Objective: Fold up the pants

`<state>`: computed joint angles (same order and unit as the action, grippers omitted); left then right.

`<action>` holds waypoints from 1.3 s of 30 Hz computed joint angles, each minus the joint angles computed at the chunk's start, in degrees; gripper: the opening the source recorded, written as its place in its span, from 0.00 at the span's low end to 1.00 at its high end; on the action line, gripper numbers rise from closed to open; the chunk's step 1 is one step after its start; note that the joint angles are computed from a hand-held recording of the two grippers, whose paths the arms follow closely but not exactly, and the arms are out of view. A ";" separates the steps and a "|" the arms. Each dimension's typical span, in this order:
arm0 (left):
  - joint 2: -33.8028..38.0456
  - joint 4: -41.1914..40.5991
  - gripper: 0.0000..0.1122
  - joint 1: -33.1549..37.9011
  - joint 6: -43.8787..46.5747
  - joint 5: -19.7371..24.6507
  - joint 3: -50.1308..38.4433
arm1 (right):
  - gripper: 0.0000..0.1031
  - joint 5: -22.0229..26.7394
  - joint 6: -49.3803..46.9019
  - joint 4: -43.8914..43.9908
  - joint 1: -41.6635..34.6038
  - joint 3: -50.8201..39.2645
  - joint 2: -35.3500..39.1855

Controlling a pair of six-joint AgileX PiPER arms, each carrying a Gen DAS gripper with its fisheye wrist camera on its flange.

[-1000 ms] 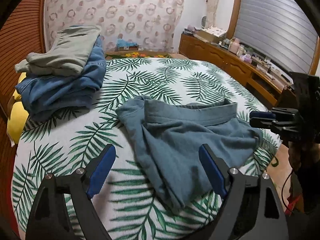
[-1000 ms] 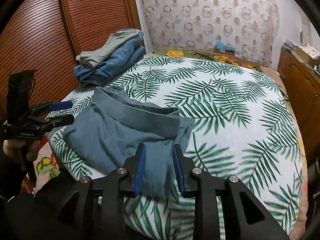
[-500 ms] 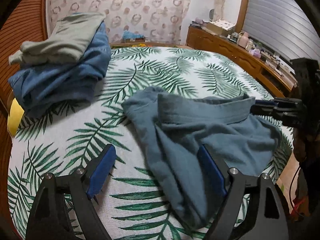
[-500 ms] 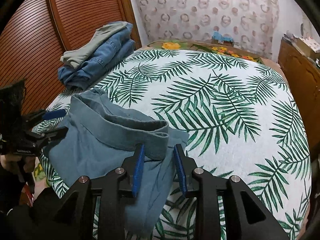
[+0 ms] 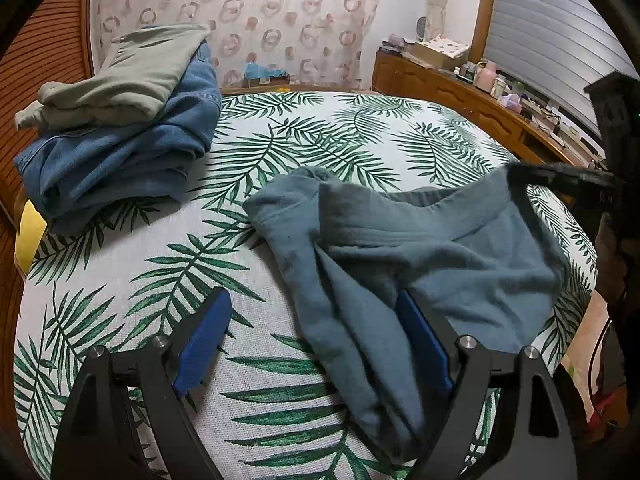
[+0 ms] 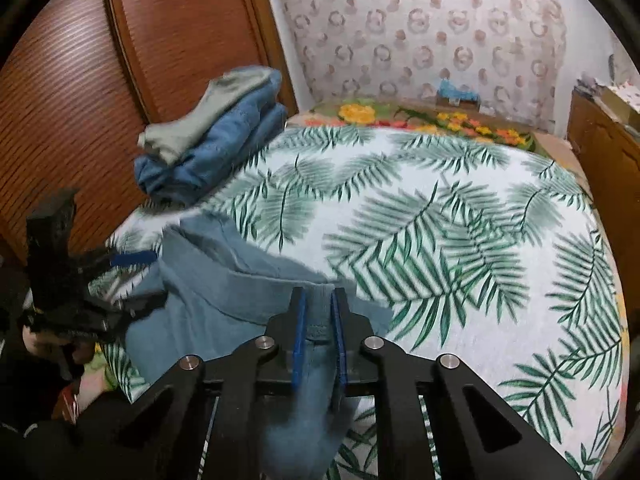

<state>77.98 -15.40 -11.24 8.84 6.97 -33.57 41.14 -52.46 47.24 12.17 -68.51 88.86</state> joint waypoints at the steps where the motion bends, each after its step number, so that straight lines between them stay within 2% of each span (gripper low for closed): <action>1: 0.09 -0.50 0.76 0.10 0.50 0.27 -0.15 | 0.09 -1.48 -0.04 0.19 0.29 0.55 -0.48; 3: 0.10 -7.90 0.76 1.09 8.00 1.49 -0.67 | 0.08 -4.49 0.65 -0.04 0.84 1.60 -1.32; 6: -0.70 -16.06 0.76 2.32 16.45 2.26 -1.08 | 0.08 -5.91 1.48 -0.75 1.70 2.23 -0.72; 13: -1.28 -8.56 0.76 1.36 8.94 3.26 -3.88 | 0.08 -10.01 6.02 -5.77 5.07 1.03 0.78; 20: 1.13 -10.89 0.76 0.80 11.31 3.36 -6.45 | 0.08 -10.04 6.88 -7.07 5.29 0.02 2.47; 24: 4.06 -4.43 0.76 1.41 5.81 3.68 -9.06 | 0.08 -8.18 6.38 -5.91 4.25 -0.83 2.82; 26: 5.55 3.66 0.74 1.29 -1.99 4.37 -10.50 | 0.08 -7.38 7.14 -6.15 3.96 -1.27 2.86; 30: 6.93 13.57 0.73 1.81 -11.27 5.31 -11.73 | 0.12 -7.05 6.48 -5.23 3.34 -0.34 1.54; 34: 7.97 15.50 0.73 3.11 -13.21 5.47 -12.16 | 0.21 -8.03 6.87 -6.49 3.42 1.82 -1.08; 39: 8.62 14.45 0.73 3.50 -12.06 4.90 -11.83 | 0.24 -5.91 4.63 -4.86 1.68 4.96 -4.91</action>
<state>86.60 -0.96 -7.75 -3.22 11.87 -45.40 35.22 -47.82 42.38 13.86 -63.55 83.95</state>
